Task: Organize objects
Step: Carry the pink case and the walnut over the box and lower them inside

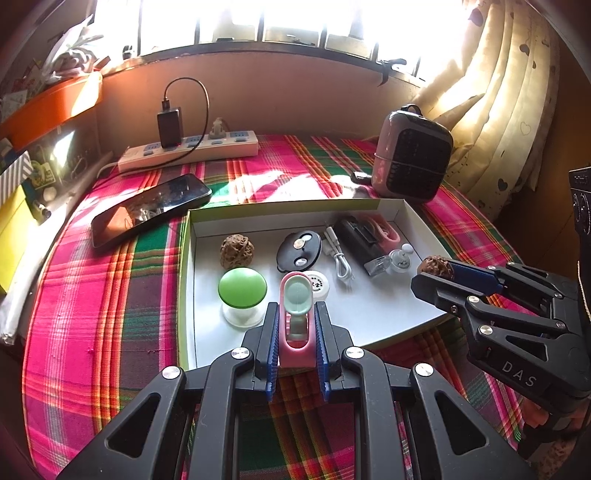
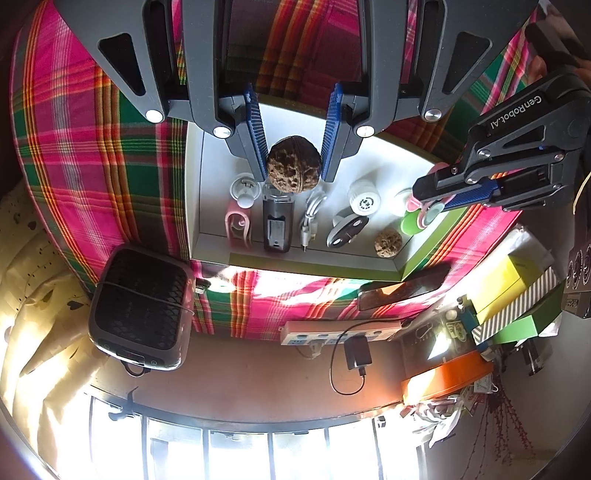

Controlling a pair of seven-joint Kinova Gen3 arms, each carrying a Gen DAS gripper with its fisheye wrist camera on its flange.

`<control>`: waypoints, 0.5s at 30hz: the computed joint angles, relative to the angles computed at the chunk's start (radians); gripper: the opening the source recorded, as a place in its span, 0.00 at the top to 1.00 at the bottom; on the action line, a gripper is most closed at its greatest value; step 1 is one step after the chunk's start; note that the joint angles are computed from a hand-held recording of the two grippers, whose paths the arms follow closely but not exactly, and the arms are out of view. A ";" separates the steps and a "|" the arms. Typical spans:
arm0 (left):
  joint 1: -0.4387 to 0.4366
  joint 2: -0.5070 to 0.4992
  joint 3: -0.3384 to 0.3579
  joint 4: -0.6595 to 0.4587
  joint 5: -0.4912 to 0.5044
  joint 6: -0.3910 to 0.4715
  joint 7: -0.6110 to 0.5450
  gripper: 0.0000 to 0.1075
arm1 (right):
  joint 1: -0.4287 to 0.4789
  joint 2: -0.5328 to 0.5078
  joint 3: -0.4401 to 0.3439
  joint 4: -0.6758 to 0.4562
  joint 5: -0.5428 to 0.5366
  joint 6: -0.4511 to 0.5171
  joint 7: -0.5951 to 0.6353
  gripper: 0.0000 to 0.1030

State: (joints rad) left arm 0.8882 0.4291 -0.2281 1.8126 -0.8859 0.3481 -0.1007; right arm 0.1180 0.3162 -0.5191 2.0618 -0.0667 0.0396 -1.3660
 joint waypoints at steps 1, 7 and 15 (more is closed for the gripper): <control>-0.012 0.004 0.011 -0.006 0.009 0.005 -0.011 0.85 | -0.006 0.004 0.007 -0.005 0.001 0.004 -0.001 0.71; -0.039 0.025 0.027 -0.030 0.051 0.012 -0.059 0.85 | -0.023 0.036 0.020 -0.041 -0.009 0.035 0.019 0.71; -0.071 0.052 0.042 -0.063 0.132 0.021 -0.153 0.85 | -0.043 0.068 0.036 -0.074 -0.043 0.064 0.062 0.71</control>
